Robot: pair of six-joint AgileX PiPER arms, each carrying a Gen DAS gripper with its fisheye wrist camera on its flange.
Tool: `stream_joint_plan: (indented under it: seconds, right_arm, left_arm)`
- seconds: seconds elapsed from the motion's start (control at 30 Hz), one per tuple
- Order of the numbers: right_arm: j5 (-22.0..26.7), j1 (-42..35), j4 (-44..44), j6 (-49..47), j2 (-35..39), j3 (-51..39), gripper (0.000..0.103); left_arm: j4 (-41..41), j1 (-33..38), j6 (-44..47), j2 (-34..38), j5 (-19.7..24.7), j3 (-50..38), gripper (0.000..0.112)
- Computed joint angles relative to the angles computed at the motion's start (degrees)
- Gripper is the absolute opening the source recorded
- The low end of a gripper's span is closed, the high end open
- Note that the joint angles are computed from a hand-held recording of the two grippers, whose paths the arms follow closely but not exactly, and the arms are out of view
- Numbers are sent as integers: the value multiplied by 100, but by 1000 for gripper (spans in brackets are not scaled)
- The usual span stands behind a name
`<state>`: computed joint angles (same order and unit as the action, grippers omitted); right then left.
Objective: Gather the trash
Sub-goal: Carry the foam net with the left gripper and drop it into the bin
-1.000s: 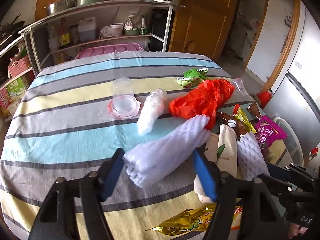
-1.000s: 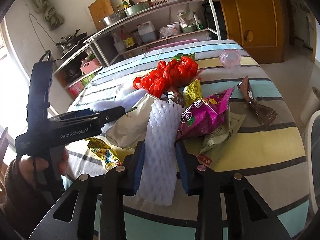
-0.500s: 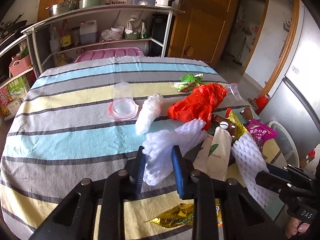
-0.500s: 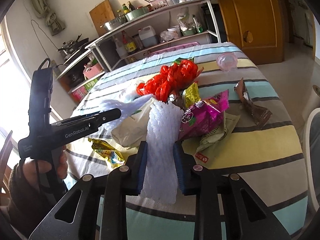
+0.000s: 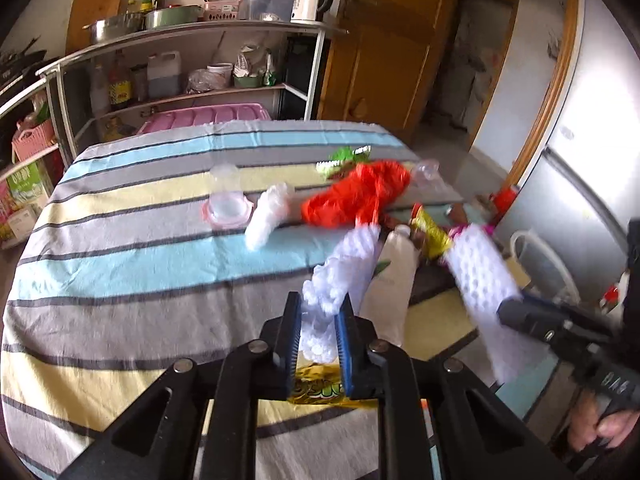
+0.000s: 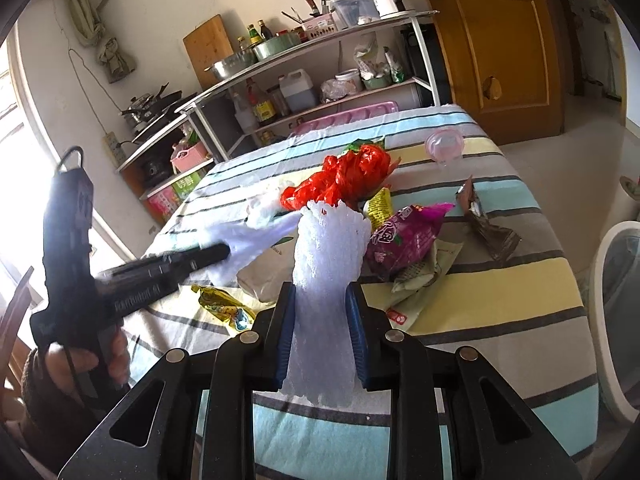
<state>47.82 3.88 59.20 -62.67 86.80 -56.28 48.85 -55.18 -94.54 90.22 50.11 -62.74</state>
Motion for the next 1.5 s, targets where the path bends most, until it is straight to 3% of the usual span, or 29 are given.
stream_joint_plan:
  seconds: [0.07,0.13,0.17,0.2,0.23,0.4,0.5,0.6,0.63,0.73,0.8,0.9,1.07,1.27,1.5]
  right_arm:
    - [-30,-2,6,3,-20,46,27]
    - [-50,-3,-12,27,-25,53,27]
    - [-68,2,-22,49,-27,52,27]
    - [-66,-4,-13,52,-24,46,27]
    - [-71,-11,-7,53,-17,41,27]
    - [-121,-18,-46,143,27,-3,27]
    - [-146,-13,-42,120,8,22,27]
    - [-155,0,-50,128,31,-1,27]
    - [-153,4,-61,139,47,-16,27]
    - [-167,-9,-37,126,45,11,27]
    - [-155,-23,-24,121,49,19,27]
    - [-155,-49,11,60,43,36,27]
    - [-30,-231,165,-80,1,67,27]
    - [244,-679,309,-279,-169,93,27]
    - [631,-1575,418,-410,-298,-46,27]
  left_arm:
    - [-240,102,255,65,-35,-51,25]
    - [-211,195,273,-3,-140,9,46]
    - [-166,248,283,-27,-171,8,69]
    - [-3,258,178,-53,-230,47,78]
    - [87,314,168,-76,-339,74,78]
    - [-431,752,902,279,-519,-264,77]
    - [-229,954,575,294,-689,-144,74]
    - [-785,1262,1128,309,-1325,-48,71]
    - [-959,1285,1353,409,-1321,-131,71]
    - [-858,1190,1327,555,-1181,-278,67]
    - [-880,1154,1451,626,-1069,-394,40]
    - [-982,1065,1704,687,-994,-540,26]
    - [-859,823,1573,605,-589,-732,24]
    - [-339,287,1189,387,227,-1044,24]
    - [-151,-39,1518,692,395,-2103,24]
